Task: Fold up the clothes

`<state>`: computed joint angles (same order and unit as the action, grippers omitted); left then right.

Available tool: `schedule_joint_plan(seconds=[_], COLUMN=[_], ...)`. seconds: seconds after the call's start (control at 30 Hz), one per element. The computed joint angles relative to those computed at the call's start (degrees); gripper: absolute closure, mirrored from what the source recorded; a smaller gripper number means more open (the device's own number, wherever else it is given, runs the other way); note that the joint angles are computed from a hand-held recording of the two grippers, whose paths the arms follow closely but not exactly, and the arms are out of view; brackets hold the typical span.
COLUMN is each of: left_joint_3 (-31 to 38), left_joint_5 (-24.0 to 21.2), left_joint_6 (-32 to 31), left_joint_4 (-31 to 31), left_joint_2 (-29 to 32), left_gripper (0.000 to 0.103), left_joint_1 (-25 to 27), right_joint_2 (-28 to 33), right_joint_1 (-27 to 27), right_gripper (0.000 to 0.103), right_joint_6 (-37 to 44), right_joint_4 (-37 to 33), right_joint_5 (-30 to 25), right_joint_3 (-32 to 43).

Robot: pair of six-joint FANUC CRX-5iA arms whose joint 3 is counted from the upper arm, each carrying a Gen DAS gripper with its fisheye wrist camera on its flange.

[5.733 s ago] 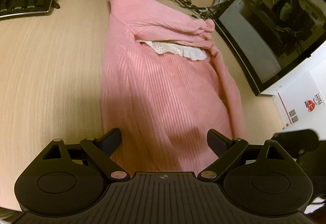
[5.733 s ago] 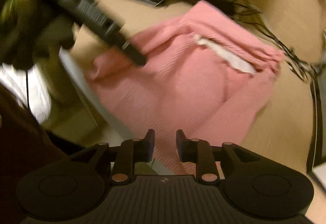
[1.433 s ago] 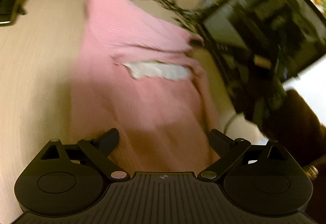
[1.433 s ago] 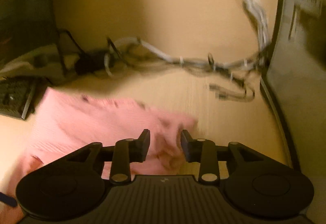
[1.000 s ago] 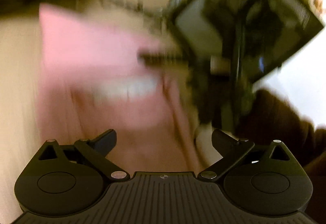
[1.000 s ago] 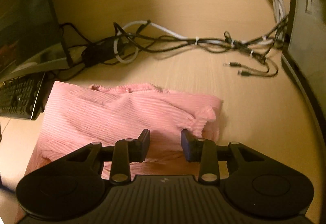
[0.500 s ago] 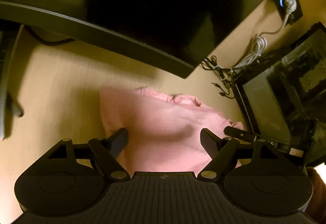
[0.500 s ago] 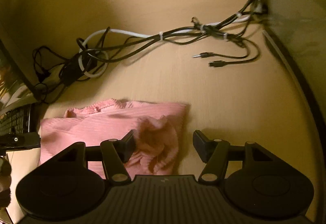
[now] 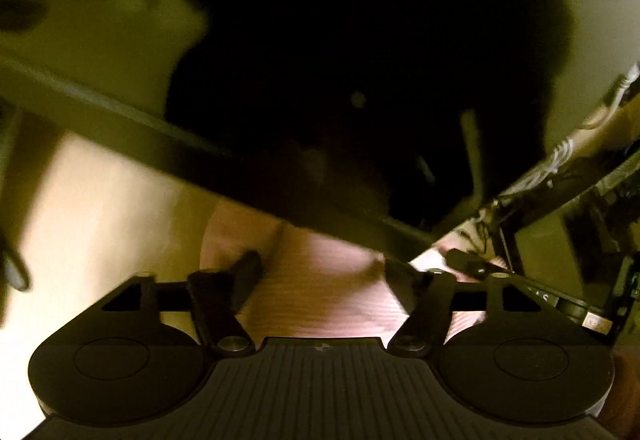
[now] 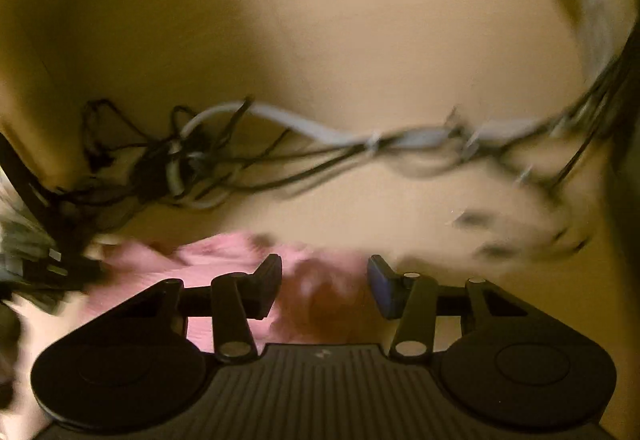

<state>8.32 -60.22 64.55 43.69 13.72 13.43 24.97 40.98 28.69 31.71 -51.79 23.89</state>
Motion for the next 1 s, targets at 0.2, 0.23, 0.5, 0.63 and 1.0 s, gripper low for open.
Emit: schedule_joint_plan(seconds=[0.2, 0.23, 0.5, 0.63, 1.0], left_joint_3=[0.24, -0.12, -3.32, -6.54, -2.41], left_joint_5=[0.38, 0.22, -2.99, -6.91, -8.48], left_joint_6=[3.39, 3.25, -1.28, -4.83, -0.50], left_joint_4=[-8.41, -8.58, -9.25, -6.12, -1.96], left_joint_2=[-2.02, -2.21, -5.84, -8.22, -3.08], left_gripper=[0.021, 0.021, 0.035, 0.036, 0.016], left_joint_1=[-0.15, -0.15, -1.38, -1.55, -0.59], right_joint_2=[-3.72, -5.41, -6.42, -8.25, -8.99], right_joint_1=[1.30, 1.25, 4.60, 7.32, 5.25], right_gripper=[0.056, 0.056, 0.063, 0.063, 0.039], right_joint_6=[-7.03, -8.80, -1.05, -2.92, -7.87], right_joint_4=[10.88, 10.96, 2.33, 5.57, 0.57], right_joint_5=[4.50, 8.68, 3.27, -3.56, -9.55], right_joint_3=[-7.79, -10.32, -11.74, -13.72, -8.98])
